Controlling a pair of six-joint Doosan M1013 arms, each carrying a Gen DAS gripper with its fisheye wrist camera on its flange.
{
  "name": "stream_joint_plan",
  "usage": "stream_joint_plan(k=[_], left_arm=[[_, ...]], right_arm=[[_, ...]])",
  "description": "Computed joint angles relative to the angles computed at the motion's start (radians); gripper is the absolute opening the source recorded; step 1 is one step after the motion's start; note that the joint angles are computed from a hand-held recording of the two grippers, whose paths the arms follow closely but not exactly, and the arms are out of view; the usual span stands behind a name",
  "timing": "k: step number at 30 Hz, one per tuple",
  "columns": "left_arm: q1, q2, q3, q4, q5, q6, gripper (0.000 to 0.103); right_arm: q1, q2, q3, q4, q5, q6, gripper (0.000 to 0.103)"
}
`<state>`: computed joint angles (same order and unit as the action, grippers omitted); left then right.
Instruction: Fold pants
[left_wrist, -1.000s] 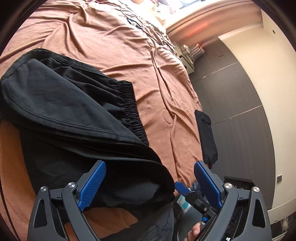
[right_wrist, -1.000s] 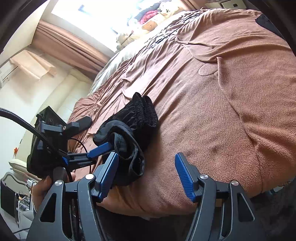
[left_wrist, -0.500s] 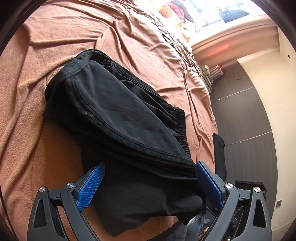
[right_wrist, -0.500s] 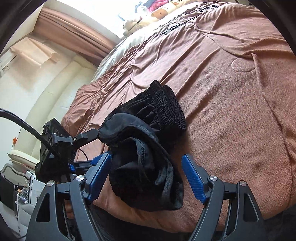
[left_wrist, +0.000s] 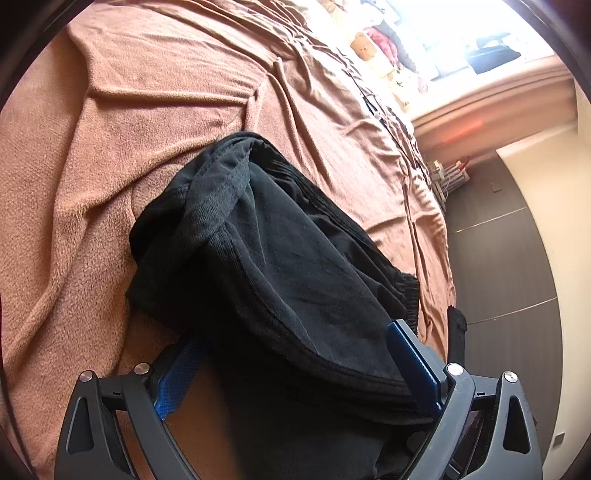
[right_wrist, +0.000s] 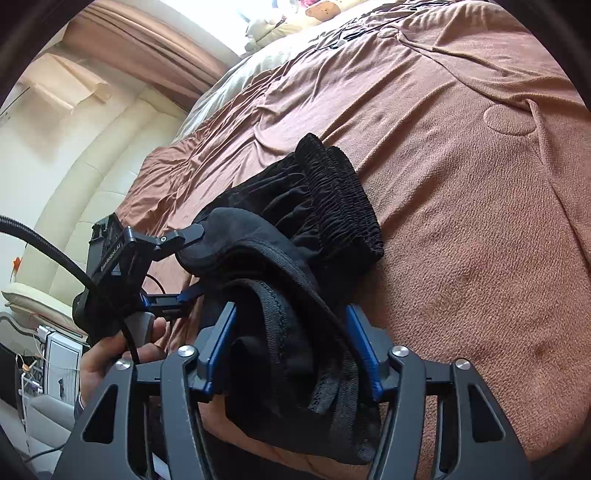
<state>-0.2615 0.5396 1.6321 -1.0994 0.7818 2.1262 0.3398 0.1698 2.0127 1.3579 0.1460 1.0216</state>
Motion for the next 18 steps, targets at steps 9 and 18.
stream_joint_plan(k=[9,18], left_arm=[[-0.013,-0.011,-0.041,0.067,-0.071,-0.033,0.019],[-0.042,-0.001,-0.128,0.081,-0.05,0.003,0.011]], right_arm=[[0.005,-0.026,0.037,0.157,-0.015,-0.154,0.013],[0.005,-0.043,0.073,0.451,0.005,-0.462,0.009]])
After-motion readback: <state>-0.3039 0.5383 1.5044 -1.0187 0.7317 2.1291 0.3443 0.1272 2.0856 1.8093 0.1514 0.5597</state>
